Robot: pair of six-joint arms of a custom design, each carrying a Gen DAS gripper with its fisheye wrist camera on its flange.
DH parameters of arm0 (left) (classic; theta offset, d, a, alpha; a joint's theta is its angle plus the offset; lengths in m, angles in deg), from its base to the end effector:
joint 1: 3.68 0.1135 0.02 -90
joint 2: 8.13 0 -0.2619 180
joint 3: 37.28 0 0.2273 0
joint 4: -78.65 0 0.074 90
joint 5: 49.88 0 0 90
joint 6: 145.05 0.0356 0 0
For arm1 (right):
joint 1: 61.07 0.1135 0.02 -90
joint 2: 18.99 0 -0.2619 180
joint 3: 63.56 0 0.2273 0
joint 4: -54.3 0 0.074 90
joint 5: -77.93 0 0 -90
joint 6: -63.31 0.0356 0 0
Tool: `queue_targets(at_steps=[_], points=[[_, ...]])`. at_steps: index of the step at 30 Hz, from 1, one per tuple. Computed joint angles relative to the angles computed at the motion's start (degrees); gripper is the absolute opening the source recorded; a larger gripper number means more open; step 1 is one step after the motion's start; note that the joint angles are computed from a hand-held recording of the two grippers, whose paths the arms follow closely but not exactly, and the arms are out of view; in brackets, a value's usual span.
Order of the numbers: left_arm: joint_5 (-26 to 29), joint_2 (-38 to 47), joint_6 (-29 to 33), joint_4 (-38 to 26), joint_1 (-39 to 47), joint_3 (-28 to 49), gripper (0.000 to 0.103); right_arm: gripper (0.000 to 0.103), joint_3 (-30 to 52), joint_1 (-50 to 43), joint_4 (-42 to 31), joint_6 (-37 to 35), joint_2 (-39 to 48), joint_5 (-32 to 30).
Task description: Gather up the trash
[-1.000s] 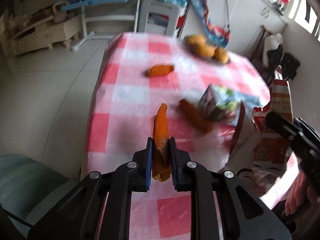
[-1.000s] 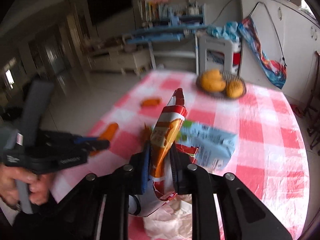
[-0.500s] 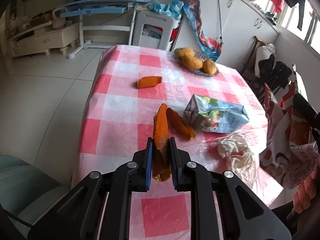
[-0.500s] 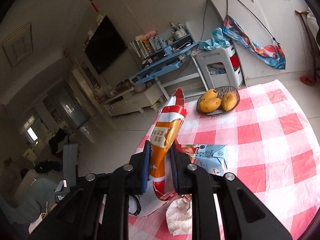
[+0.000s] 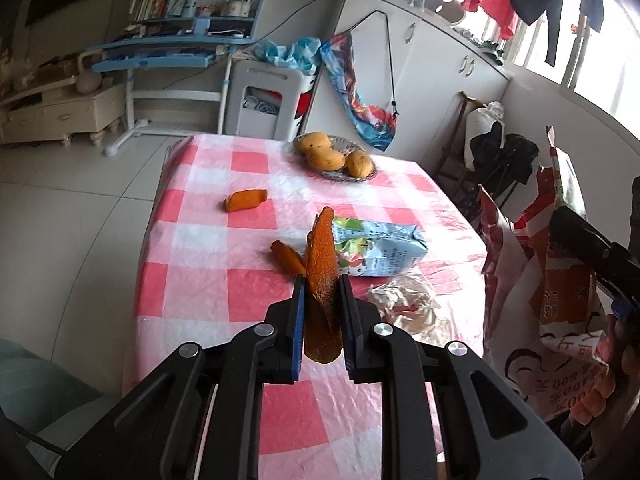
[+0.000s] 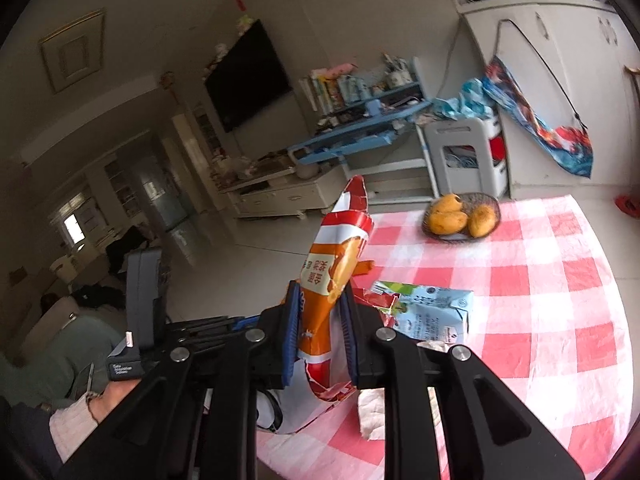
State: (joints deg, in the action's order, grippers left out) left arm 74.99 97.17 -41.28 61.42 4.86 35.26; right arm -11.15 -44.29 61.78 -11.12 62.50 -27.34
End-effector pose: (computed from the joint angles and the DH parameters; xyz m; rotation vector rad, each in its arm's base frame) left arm 0.3458 0.0313 0.1641 0.3668 2.2806 -0.5455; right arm 0.2660 0.0900 0.2222 -0.2011 1.9766 0.6293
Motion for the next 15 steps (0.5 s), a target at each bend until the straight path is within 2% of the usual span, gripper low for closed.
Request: queue_targets(at_steps=[15], points=[[5.4, -5.7, 1.7, 0.3, 4.4, -6.6, 0.016, 0.021, -2.9, -0.6, 3.0, 0.6, -3.0, -10.0]])
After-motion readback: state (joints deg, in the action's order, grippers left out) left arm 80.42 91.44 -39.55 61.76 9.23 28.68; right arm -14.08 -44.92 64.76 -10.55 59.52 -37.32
